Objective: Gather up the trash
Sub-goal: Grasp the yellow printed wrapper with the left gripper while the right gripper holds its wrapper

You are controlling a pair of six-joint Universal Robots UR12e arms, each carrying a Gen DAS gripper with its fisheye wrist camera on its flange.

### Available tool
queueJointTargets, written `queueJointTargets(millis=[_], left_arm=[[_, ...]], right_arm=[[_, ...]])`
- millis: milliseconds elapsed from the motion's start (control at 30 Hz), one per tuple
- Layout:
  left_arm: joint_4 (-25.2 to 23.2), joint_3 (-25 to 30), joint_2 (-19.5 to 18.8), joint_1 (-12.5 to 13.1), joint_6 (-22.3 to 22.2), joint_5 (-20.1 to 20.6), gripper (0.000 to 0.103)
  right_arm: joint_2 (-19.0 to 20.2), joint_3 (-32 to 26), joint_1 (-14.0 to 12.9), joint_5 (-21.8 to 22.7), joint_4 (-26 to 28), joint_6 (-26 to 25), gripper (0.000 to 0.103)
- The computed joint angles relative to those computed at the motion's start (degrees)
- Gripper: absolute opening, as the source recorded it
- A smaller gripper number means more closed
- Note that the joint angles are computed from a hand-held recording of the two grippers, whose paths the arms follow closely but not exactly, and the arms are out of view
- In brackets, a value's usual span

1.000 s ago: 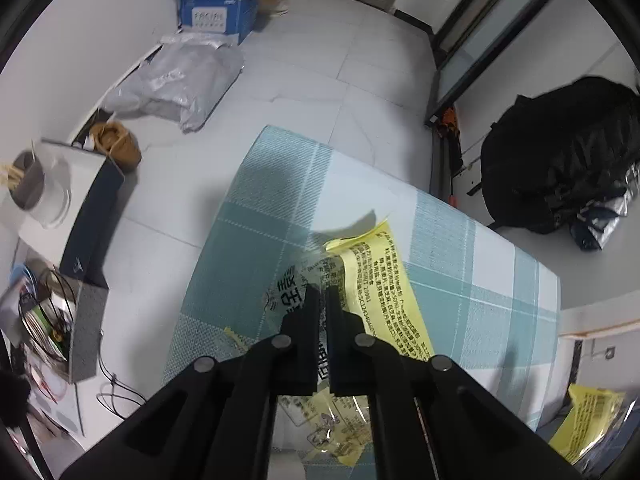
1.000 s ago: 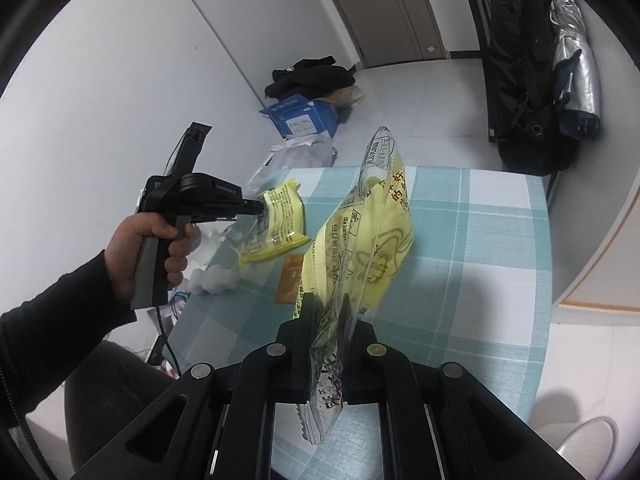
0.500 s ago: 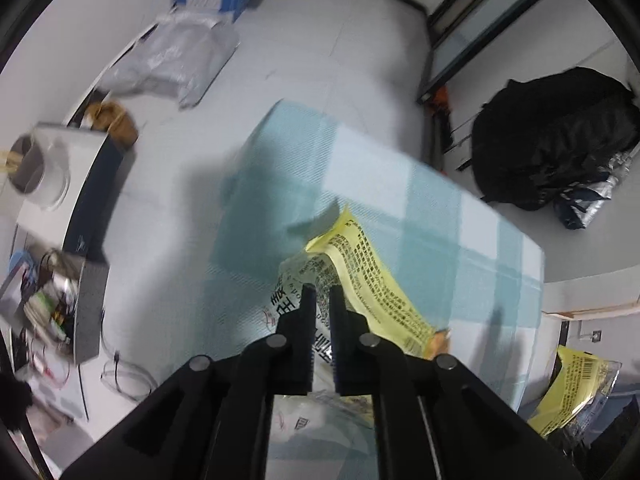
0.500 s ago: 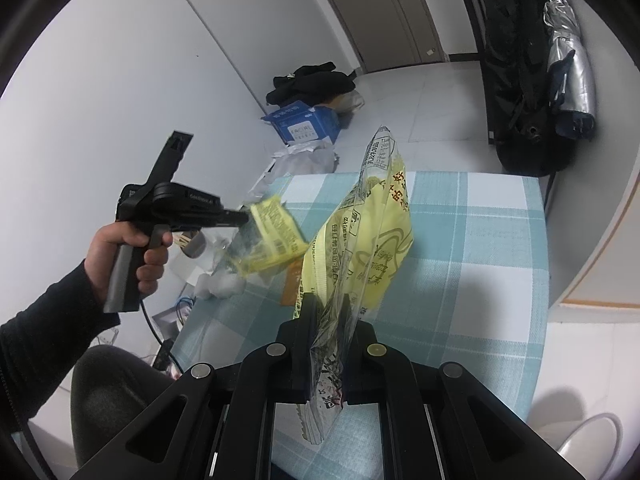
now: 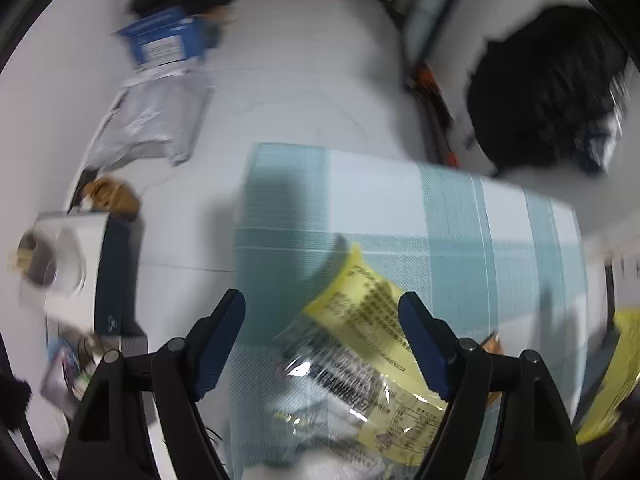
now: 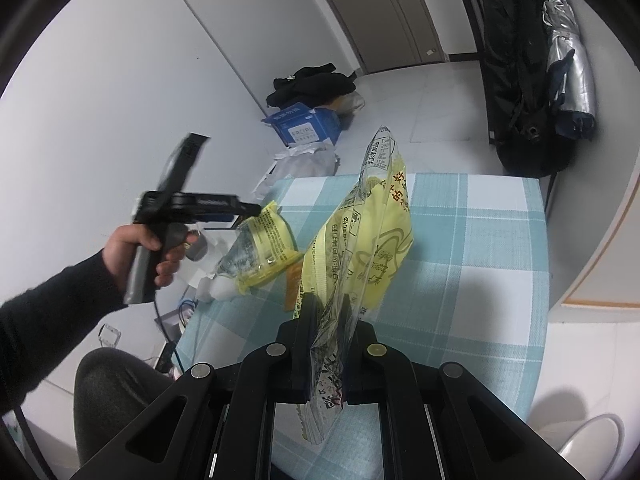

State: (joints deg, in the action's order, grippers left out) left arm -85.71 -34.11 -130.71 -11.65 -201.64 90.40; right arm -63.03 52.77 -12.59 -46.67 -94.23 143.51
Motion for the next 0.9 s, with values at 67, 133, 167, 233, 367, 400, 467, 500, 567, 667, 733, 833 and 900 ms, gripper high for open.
queueJointTargets(millis=[67, 133, 167, 233, 367, 400, 467, 500, 567, 667, 733, 833, 900], left_arm=[[-0.66, 0.94, -0.8, -0.44, 7.28, 1.57, 0.076], [-5.27, 4.28, -2.74, -0.58, 12.31, 2.4, 0.076], [-7.52, 5.71, -3.52, -0.23, 13.54, 0.53, 0.076], [-7.46, 5.81, -3.61, -0.3, 15.07, 1.04, 0.076], [-8.44, 6.41, -3.94, -0.72, 17.54, 1.37, 0.066], [-8.66, 6.5, -3.9, -0.72, 17.81, 1.1, 0.058], [-8.24, 6.18, -3.67, -0.95, 19.14, 0.71, 0.041], [-7.91, 5.52, -3.17, -0.98, 19.87, 1.01, 0.037], [-7.33, 4.99, -2.79, -1.2, 20.39, 1.96, 0.024], [-8.34, 6.0, -2.99, -1.15, 17.15, 2.29, 0.008], [-8.29, 5.49, -2.62, -0.65, 14.3, 0.38, 0.006], [-5.74, 3.15, -1.27, -0.43, 10.64, -1.17, 0.004], [-4.08, 1.61, -0.43, -0.17, 7.03, -2.38, 0.003]], right_arm=[[0.05, -0.01, 0.05, -0.38, -0.14, 0.23, 0.009], [0.21, -0.21, 0.16, -0.91, -0.13, 0.48, 0.009], [0.31, -0.33, 0.23, -1.14, -0.09, 0.75, 0.009], [0.49, -0.6, 0.3, -1.29, 0.11, 1.1, 0.009], [0.55, -0.75, 0.42, -1.42, 0.02, 1.28, 0.009], [0.6, -0.83, 0.45, -1.46, 0.0, 1.39, 0.009], [0.56, -0.79, 0.43, -1.39, 0.03, 1.58, 0.009], [0.53, -0.78, 0.45, -1.42, 0.07, 1.67, 0.009], [0.6, -0.9, 0.49, -1.46, 0.09, 1.84, 0.009], [0.42, -0.67, 0.5, -1.48, -0.2, 1.85, 0.009], [0.28, -0.41, 0.47, -1.47, -0.48, 1.9, 0.009], [0.04, 0.05, 0.46, -1.48, -1.04, 2.11, 0.009], [-0.28, 0.57, 0.46, -1.51, -1.74, 2.16, 0.009]])
